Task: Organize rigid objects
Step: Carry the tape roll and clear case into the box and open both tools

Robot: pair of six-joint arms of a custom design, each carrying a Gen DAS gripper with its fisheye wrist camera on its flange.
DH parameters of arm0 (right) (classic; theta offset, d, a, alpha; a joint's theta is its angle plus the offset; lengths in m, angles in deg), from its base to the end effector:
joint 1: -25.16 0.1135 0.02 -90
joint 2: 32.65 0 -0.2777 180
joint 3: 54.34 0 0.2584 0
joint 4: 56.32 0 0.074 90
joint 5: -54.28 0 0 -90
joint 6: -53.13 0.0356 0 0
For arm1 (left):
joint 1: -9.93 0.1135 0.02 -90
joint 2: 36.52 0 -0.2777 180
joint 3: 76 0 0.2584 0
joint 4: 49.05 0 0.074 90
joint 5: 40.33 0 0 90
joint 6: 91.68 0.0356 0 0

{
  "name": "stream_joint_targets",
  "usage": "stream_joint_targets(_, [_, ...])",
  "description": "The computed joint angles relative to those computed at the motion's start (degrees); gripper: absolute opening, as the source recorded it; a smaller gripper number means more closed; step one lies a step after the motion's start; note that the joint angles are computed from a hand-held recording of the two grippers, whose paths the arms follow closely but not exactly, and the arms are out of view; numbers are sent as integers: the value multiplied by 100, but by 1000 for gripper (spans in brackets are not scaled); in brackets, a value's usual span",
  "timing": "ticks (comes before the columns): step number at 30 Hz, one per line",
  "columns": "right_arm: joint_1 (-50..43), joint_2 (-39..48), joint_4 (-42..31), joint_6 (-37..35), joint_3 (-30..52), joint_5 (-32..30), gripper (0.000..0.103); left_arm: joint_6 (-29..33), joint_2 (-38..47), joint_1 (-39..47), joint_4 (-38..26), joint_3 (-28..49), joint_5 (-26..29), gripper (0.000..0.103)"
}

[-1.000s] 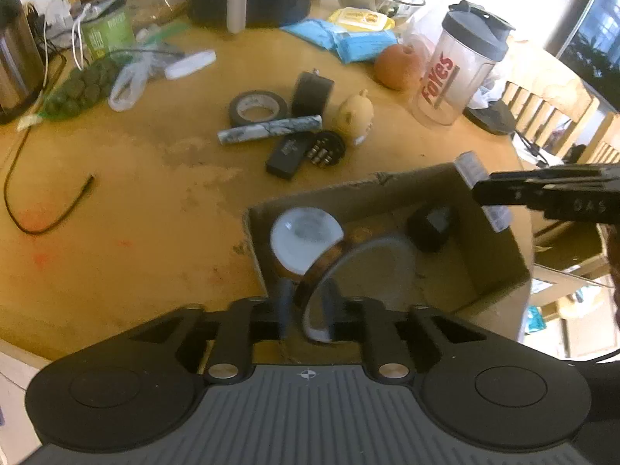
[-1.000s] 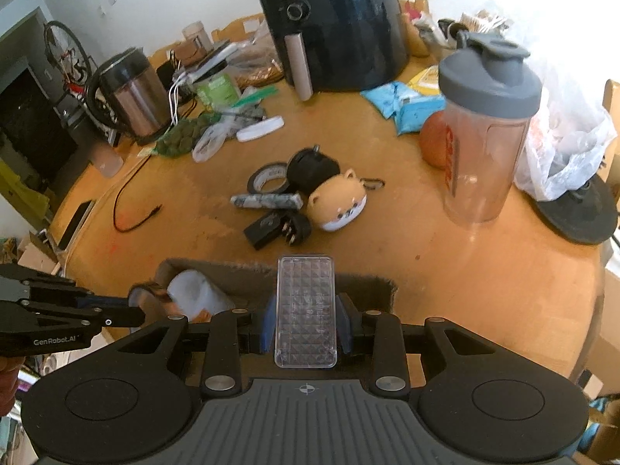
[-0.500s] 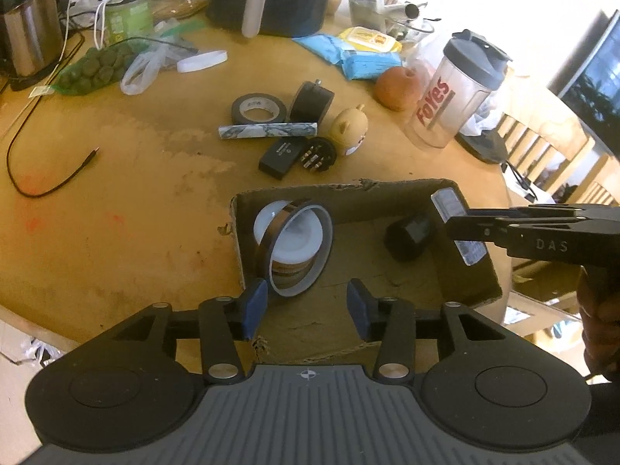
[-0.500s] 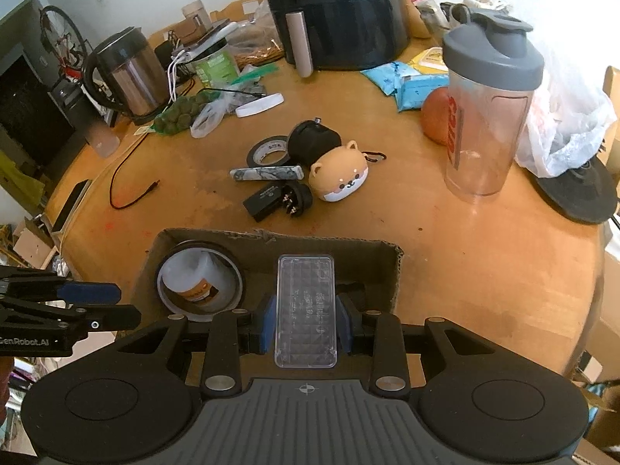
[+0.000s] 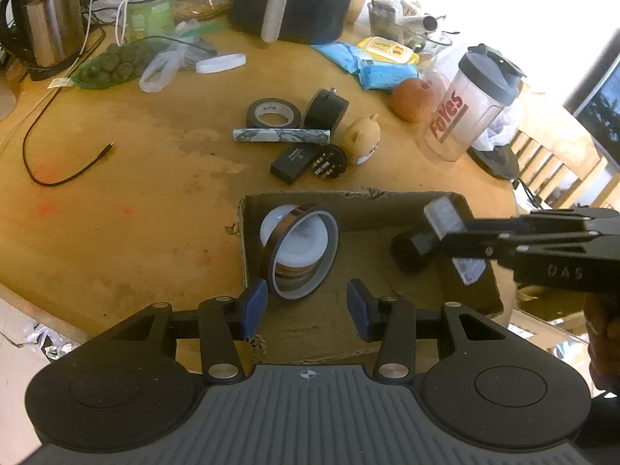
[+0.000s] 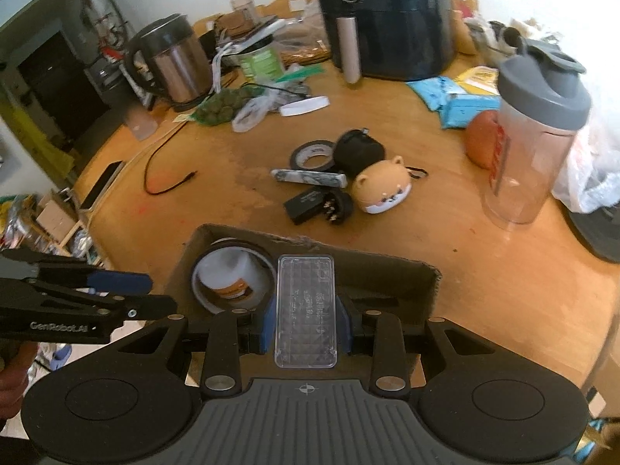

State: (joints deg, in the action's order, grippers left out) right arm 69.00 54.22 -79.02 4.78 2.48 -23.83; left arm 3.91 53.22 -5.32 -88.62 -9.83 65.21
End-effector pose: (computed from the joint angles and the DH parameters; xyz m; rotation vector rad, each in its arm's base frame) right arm 0.2174 0.1986 0.1748 0.0400 2.5033 0.3810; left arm 0.2913 -0.0893 0.1913 0.5680 2.6082 -0.4164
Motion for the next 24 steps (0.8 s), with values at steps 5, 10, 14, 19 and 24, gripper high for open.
stream_joint_targets(5, [-61, 177, -170, -199, 128, -317, 75, -223, -132, -112, -12, -80, -188, 45])
stream_joint_targets(10, [-7, 2, -192, -234, -16, -205, 98, -411, -242, -288, -2, -175, -338, 45])
stream_joint_targets(14, [-59, -72, -226, -172, -129, -166, 100, -485, -295, -417, -17, -205, -417, 45])
stream_joint_targets(19, [-109, -86, -382, -109, -180, -111, 103, -558, -278, -592, -56, -180, -615, 45])
stream_joint_targets(24, [-143, 28, -656, -68, -107, -60, 103, -651, -116, -749, -207, -66, -974, 60])
